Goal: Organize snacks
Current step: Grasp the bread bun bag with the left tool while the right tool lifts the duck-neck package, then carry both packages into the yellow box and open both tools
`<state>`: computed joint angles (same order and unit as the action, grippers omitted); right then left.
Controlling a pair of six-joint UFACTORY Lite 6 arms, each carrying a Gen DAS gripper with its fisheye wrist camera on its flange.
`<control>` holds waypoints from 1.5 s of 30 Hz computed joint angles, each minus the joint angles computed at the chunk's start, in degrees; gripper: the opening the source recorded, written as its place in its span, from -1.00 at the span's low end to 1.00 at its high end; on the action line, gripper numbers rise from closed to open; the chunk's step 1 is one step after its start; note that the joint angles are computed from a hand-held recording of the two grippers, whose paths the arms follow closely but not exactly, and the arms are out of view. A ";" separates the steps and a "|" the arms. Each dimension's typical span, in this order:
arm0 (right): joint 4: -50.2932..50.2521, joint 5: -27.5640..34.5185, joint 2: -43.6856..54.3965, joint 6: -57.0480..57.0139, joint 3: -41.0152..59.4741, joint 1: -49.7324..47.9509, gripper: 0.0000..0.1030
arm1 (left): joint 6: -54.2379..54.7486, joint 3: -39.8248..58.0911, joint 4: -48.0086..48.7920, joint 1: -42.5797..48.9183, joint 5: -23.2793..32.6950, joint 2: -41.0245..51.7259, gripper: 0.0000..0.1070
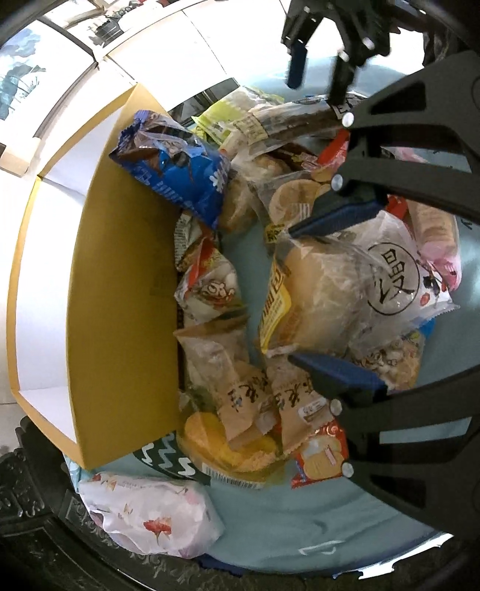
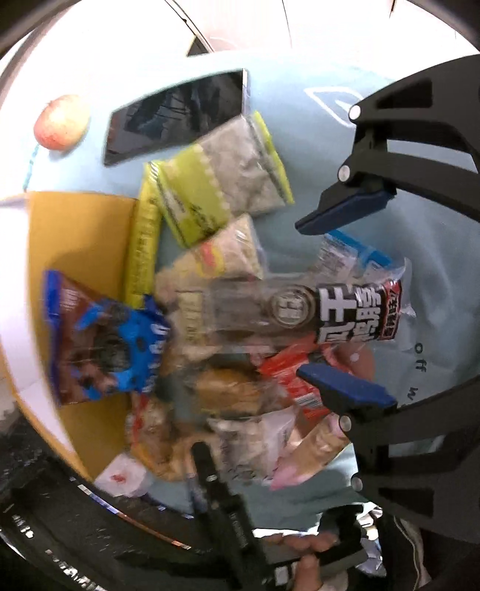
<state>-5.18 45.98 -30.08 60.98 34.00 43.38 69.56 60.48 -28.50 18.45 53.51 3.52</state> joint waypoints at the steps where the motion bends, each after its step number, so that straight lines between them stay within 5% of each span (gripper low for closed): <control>1: 0.06 -1.14 3.41 -0.27 0.45 0.37 0.41 | -0.21 -0.20 0.02 -0.39 -0.27 0.02 0.17; 2: 0.03 -2.72 5.59 -0.24 0.52 0.71 0.41 | -0.55 -0.33 0.05 -0.90 -0.54 0.11 0.17; 6: 3.51 -8.88 8.79 -5.12 0.02 -1.45 -0.37 | -0.81 0.81 -0.20 -0.18 0.68 0.72 0.16; 7: 3.40 -8.27 7.22 -5.21 0.29 -1.60 -0.39 | -0.46 1.16 -0.38 0.40 1.43 0.54 0.15; 17: -1.37 0.54 -7.40 -1.99 4.14 -0.93 -0.39 | 3.16 10.72 -4.86 8.58 15.10 -1.44 0.15; 26: 0.79 1.50 -3.37 -15.25 18.47 -11.85 -0.39 | -1.88 24.35 -10.07 4.53 22.93 -0.67 0.15; 32: 11.09 -1.47 11.66 -36.43 32.56 -28.41 -0.39 | -14.12 41.66 -9.57 -7.90 17.25 10.54 0.15; 41: 14.69 -3.91 33.26 -42.74 45.95 -35.39 -0.36 | -30.08 63.05 0.77 -21.56 10.32 32.28 0.17; 45: 17.18 -3.91 40.08 -42.12 48.05 -37.19 -0.11 | -34.27 62.76 5.08 -23.94 7.52 35.21 0.32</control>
